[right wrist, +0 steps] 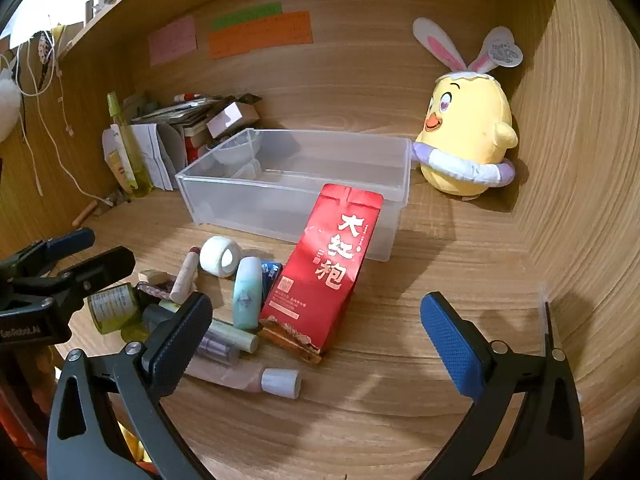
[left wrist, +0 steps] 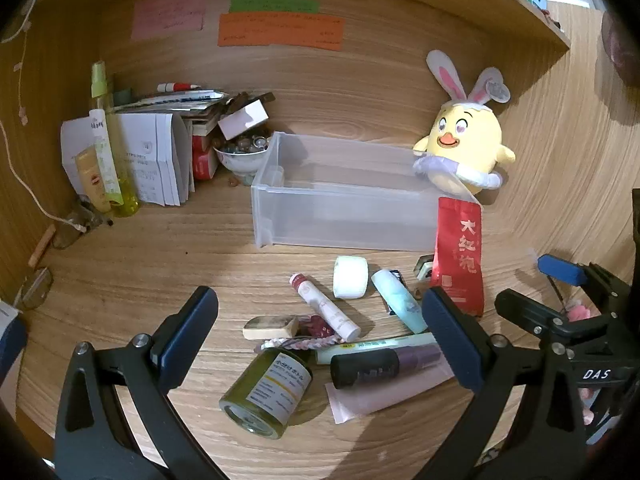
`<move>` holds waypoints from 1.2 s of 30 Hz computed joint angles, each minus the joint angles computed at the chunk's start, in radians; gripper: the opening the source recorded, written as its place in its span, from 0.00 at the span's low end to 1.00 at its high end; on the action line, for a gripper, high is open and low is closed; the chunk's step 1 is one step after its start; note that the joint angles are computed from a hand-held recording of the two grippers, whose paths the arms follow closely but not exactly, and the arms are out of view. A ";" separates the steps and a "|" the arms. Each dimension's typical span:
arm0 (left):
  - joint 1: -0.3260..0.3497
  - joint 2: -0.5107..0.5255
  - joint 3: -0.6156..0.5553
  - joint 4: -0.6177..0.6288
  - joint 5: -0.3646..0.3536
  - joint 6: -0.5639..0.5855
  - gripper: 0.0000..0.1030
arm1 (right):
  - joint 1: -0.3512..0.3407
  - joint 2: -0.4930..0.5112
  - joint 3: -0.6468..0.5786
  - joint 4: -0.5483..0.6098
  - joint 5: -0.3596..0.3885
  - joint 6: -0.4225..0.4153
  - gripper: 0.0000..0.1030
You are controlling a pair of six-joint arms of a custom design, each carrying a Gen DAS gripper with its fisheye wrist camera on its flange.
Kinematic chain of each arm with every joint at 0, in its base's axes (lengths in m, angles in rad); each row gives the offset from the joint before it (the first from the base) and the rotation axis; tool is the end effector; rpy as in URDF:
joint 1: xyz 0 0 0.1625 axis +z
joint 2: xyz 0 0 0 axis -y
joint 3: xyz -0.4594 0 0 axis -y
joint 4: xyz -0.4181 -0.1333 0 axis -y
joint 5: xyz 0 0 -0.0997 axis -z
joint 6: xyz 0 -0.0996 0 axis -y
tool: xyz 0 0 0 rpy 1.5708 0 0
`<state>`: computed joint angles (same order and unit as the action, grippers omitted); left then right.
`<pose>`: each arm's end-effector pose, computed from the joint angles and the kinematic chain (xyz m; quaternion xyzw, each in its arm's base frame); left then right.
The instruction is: Organize objects
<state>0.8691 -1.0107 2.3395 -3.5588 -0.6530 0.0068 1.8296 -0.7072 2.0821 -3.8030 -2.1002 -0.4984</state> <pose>-0.1348 -0.4885 0.1590 0.1598 0.8453 -0.4156 0.2953 0.2238 -0.5209 0.0700 0.2234 -0.8559 0.3699 0.2842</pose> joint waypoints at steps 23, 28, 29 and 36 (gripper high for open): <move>0.001 0.002 -0.008 0.027 -0.011 0.013 1.00 | 0.000 -0.004 0.011 0.001 0.006 0.032 1.00; 0.003 -0.002 -0.006 0.027 -0.015 0.010 1.00 | 0.004 0.003 0.003 -0.003 -0.006 0.041 1.00; 0.003 -0.004 -0.005 0.028 -0.017 0.009 1.00 | 0.004 0.004 0.002 -0.003 -0.007 0.040 1.00; 0.004 -0.003 -0.005 0.030 -0.025 0.006 1.00 | 0.008 0.005 0.000 -0.007 -0.004 0.030 1.00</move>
